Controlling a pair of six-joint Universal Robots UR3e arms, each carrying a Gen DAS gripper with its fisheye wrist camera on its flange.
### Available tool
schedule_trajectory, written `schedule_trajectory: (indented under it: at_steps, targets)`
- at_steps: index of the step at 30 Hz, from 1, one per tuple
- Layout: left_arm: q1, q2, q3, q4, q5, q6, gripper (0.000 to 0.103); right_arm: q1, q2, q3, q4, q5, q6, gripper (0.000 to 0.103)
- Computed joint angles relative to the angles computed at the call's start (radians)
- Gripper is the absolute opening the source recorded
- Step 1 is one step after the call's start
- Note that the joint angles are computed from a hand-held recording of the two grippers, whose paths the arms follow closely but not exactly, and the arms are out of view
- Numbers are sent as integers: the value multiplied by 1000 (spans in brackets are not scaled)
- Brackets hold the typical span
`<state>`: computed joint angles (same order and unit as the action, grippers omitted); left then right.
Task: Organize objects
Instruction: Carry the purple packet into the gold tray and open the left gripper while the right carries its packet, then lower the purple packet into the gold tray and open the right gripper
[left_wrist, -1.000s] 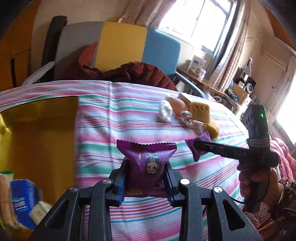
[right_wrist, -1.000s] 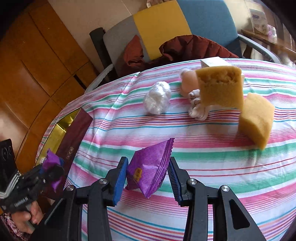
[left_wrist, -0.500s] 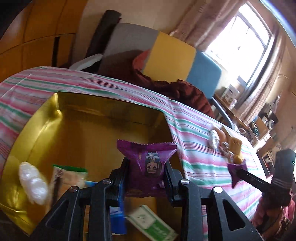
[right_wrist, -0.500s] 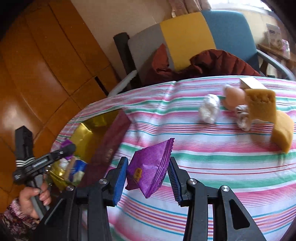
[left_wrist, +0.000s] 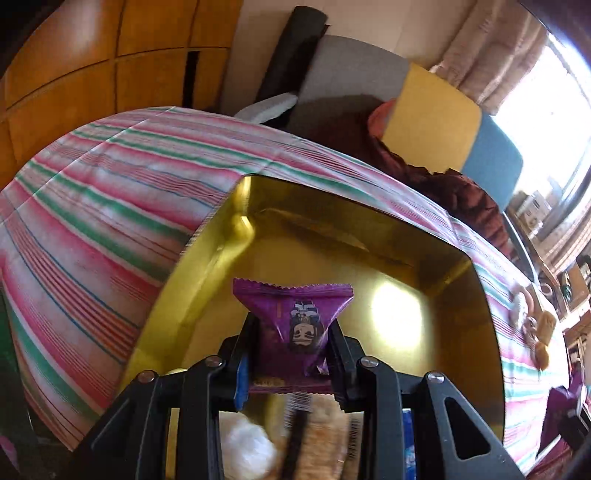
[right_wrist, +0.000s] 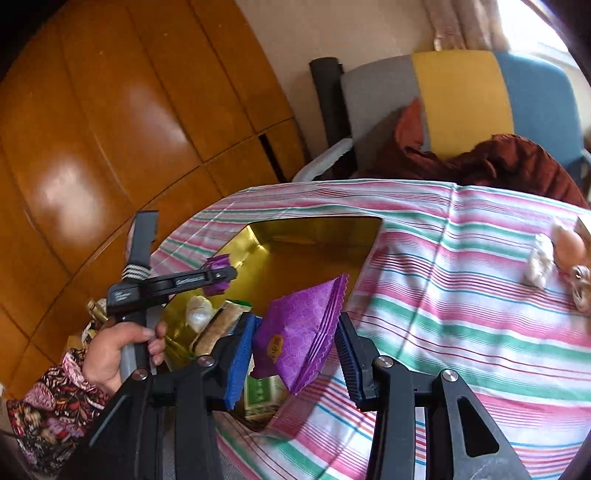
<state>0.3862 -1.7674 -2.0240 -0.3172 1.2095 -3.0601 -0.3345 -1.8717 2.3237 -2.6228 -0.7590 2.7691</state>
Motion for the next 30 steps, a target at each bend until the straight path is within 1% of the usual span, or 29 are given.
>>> schedule_trajectory:
  at_steps: [3, 5, 6, 7, 13, 18, 22, 26, 28, 30]
  targets:
    - [1, -15, 5, 20, 36, -7, 34, 66, 35, -20, -50, -28, 35, 44]
    - [1, -13, 0, 27, 62, -16, 40, 83, 44, -26, -52, -29, 38, 44]
    - [3, -11, -1, 26, 74, -23, 46, 95, 61, -35, -64, -34, 47, 44]
    - [5, -10, 1, 16, 75, -27, 47, 106, 74, -41, -75, -41, 55, 44]
    - [76, 53, -39, -33, -13, -46, 47, 136, 118, -64, -86, -57, 81, 44]
    - [109, 122, -96, -21, -56, -107, 48, 160, 151, -80, -92, -78, 101, 44]
    - [115, 178, -159, 50, -53, -146, 48, 173, 176, -102, -82, -92, 101, 44]
    - [144, 259, -276, 170, -51, -205, 49, 200, 240, -165, -69, -103, 131, 44]
    - [156, 298, -332, 213, -48, -220, 54, 234, 297, -230, -56, -125, 151, 44]
    - [170, 342, -387, 240, -54, -213, 56, 277, 363, -310, -43, -161, 176, 44]
